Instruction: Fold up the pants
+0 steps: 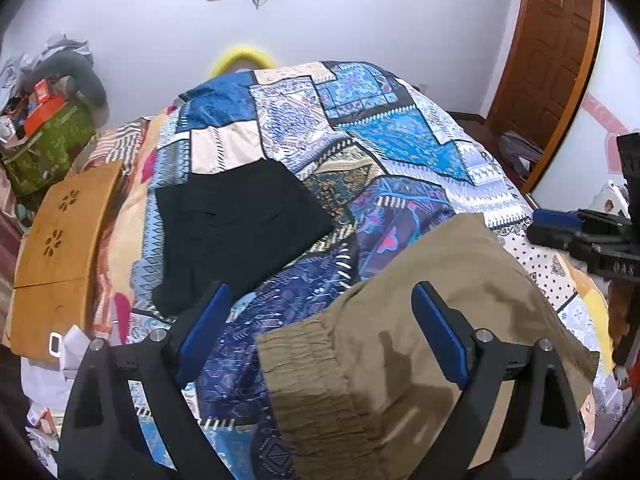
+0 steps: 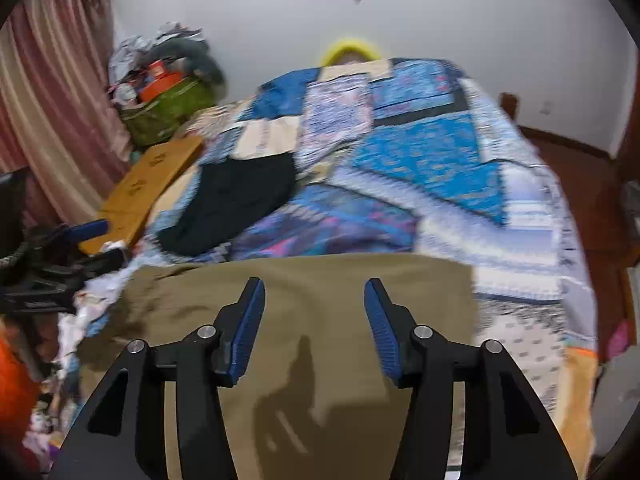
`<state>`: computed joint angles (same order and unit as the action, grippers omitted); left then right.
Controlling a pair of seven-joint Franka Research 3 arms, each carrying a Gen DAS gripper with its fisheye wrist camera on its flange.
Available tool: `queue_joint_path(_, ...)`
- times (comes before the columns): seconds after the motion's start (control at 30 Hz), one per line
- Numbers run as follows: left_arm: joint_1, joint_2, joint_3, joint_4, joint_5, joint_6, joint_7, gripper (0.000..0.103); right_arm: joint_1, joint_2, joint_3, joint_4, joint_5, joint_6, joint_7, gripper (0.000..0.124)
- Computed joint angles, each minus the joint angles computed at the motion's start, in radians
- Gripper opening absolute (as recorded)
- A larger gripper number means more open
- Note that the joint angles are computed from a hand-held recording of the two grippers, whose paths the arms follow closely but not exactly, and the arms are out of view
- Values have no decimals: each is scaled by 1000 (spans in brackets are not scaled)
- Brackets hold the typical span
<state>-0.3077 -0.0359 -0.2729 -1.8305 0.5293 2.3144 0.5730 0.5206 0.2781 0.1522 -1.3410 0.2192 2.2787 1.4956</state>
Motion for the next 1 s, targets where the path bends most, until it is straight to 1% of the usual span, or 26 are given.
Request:
queue_joint_path(0.13,-3,43,4,23,-59,-2,55,92,17,81,19,88,30,-71,-10,54)
queue_joint_path(0.27,-8,85,9,39,-93,-38,89,92,68,178,0,204,-53,-192,-7,54)
queue_joint_path(0.3,-9,98,10,45,-113,-52,108,92,78,207,-5,238,-70,-235,-9,55)
queue_joint_path(0.33,-8,111,11,48,-146,-64,134,92,78,209,-7,239,-70,-255,-14,55)
queue_joint_path(0.37,-10,117,12,47,-155,-70,138,92,79,217,-9,244,-70,-275,-13,59)
queue_joint_path(0.4,-12,120,13,44,-152,-76,139,93,79,209,-12,228,-70,-269,-14,68)
queue_joint_path(0.47,-25,116,12,36,-105,-83,139,93,79,188,-18,202,-77,-267,-13,78)
queue_joint_path(0.5,-31,114,10,36,-82,-94,137,93,73,168,-18,173,-70,-254,-9,79)
queue_joint_path(0.53,-40,109,7,37,-54,-111,136,93,68,151,-16,149,-63,-246,-8,80)
queue_joint_path(0.63,-53,85,0,20,-24,-137,124,93,54,82,-13,45,-54,-202,-13,83)
queue_joint_path(0.7,-54,64,-3,3,-36,-135,123,93,55,25,-16,-38,-76,-160,-1,83)
queue_joint_path(0.8,-57,26,-12,-26,-41,-142,101,93,48,-43,-9,-125,-93,-137,8,83)
queue_joint_path(0.83,-59,11,-15,-40,-41,-139,86,93,43,-53,-6,-135,-92,-136,8,83)
queue_joint_path(0.97,-64,-28,-31,-75,-46,-147,62,94,22,-144,3,-257,-77,-110,24,83)
queue_joint_path(1.0,-67,-38,-36,-84,-40,-154,54,94,18,-177,4,-301,-79,-90,33,84)
